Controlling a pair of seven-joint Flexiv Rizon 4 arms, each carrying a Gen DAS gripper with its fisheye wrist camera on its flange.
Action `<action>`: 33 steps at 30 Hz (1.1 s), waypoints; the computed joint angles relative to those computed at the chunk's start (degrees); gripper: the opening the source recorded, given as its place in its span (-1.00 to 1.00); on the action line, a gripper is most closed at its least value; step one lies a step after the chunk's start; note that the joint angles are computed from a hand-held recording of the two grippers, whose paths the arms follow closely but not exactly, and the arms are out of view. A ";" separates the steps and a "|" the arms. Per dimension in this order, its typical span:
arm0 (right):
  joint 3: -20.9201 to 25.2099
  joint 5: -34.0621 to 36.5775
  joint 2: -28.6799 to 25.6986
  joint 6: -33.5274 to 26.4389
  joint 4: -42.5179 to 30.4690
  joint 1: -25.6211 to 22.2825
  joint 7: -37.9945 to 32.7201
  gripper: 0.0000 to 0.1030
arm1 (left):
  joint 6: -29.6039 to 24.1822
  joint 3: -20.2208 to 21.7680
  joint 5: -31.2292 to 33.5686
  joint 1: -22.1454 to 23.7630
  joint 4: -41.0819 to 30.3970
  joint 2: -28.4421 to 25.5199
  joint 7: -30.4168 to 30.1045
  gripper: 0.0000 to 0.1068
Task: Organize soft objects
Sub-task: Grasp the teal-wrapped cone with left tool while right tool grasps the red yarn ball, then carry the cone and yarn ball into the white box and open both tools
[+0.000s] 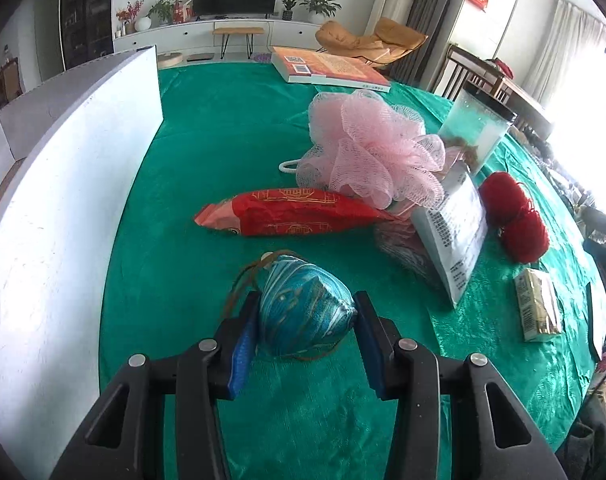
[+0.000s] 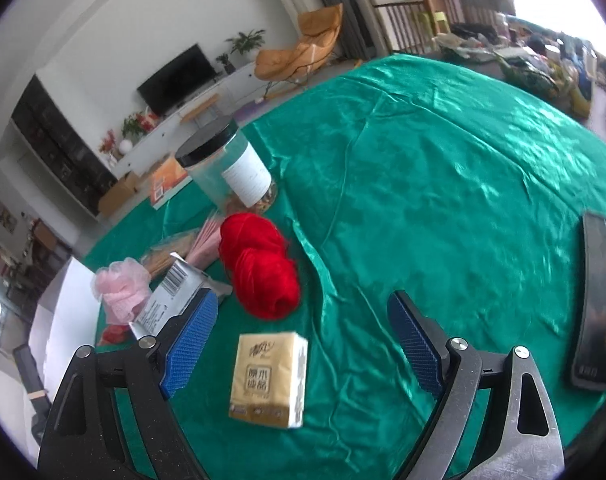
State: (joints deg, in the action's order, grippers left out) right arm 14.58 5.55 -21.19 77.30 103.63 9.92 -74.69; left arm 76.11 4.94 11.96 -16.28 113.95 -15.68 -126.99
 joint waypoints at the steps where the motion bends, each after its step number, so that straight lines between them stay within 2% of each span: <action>1: 1.60 -0.38 -1.88 -4.11 -3.92 -0.88 -2.82 0.74 | 0.66 -0.56 -0.86 0.42 0.71 0.52 0.46 -0.15; 3: 0.95 -3.03 -5.33 -10.88 -9.87 0.72 -5.36 0.70 | 1.78 -1.48 -2.47 1.03 2.21 1.75 1.47 -0.15; 5: -2.71 -8.06 -8.26 -12.64 -12.51 4.84 -4.34 0.70 | 2.30 -2.32 -4.02 1.49 3.54 3.34 2.73 -0.15; 7: -3.88 -11.10 -11.05 -17.66 -15.58 6.73 -4.92 0.64 | 2.69 -2.60 -4.46 1.60 4.56 4.93 3.52 -0.15; 9: -4.75 -12.40 -11.87 -20.07 -16.29 7.70 -4.56 -0.21 | 3.54 -2.91 -4.67 1.85 5.57 6.45 4.23 -0.15; 11: -6.19 -12.54 -9.88 -15.54 -13.06 8.24 -1.41 -0.22 | 5.18 -3.43 -5.74 2.38 7.01 7.99 4.73 -0.15; 14: -9.95 -16.37 -5.11 -9.61 -7.39 9.99 5.67 -0.22 | 9.65 -6.08 -13.06 4.33 10.91 10.42 9.58 -0.15; 16: -10.16 -18.86 -2.00 -7.15 -4.97 10.31 7.84 -0.22 | 12.05 -7.11 -18.18 5.05 13.51 12.70 13.38 -0.15; 18: -5.97 -16.77 0.43 -7.23 -4.86 8.47 5.14 -0.22 | 12.94 -6.53 -20.09 5.16 15.54 15.85 14.91 -0.15; 20: -0.62 -11.82 2.35 -7.87 -5.73 7.11 0.58 -0.22 | 12.18 -5.63 -16.46 6.82 17.15 20.15 12.39 -0.15; 22: 5.30 -4.25 3.46 -9.19 -7.82 6.36 -5.66 -0.22 | 9.38 -6.25 -10.50 11.08 18.59 25.64 8.42 -0.15; 25: 14.08 9.09 3.19 -12.98 -12.94 6.05 -15.73 -0.21 | 2.48 -7.74 -3.62 18.51 21.37 35.25 4.35 -0.15; 27: 18.32 15.84 1.97 -15.68 -16.38 7.05 -20.39 -0.21 | -3.84 -8.60 -0.11 23.18 23.00 41.72 2.82 -0.15; 29: 20.69 19.92 0.25 -17.61 -19.04 9.33 -22.97 -0.20 | -12.38 -10.52 4.06 28.41 23.67 47.80 0.84 -0.09; 30: 21.82 21.94 -0.93 -19.23 -20.53 10.19 -24.43 -0.08 | -16.27 -11.26 5.88 30.23 23.73 49.78 0.27 0.11; 31: 22.64 23.44 -2.22 -21.53 -22.10 11.09 -25.56 -0.01 | -19.42 -11.60 7.42 31.46 23.88 51.25 -0.09 0.58; 32: 23.02 24.42 -3.34 -24.23 -23.43 11.81 -26.44 0.31 | -21.91 -11.72 8.61 32.32 24.19 52.52 -0.74 0.80; 33: 22.69 24.83 -3.75 -25.41 -23.65 12.77 -26.69 0.51 | -23.00 -11.69 9.63 32.86 24.86 53.74 -1.85 0.92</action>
State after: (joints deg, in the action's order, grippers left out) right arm 37.27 30.39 -24.94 51.89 79.98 22.69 -101.37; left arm 53.12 -6.75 21.59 16.58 138.81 38.06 -128.84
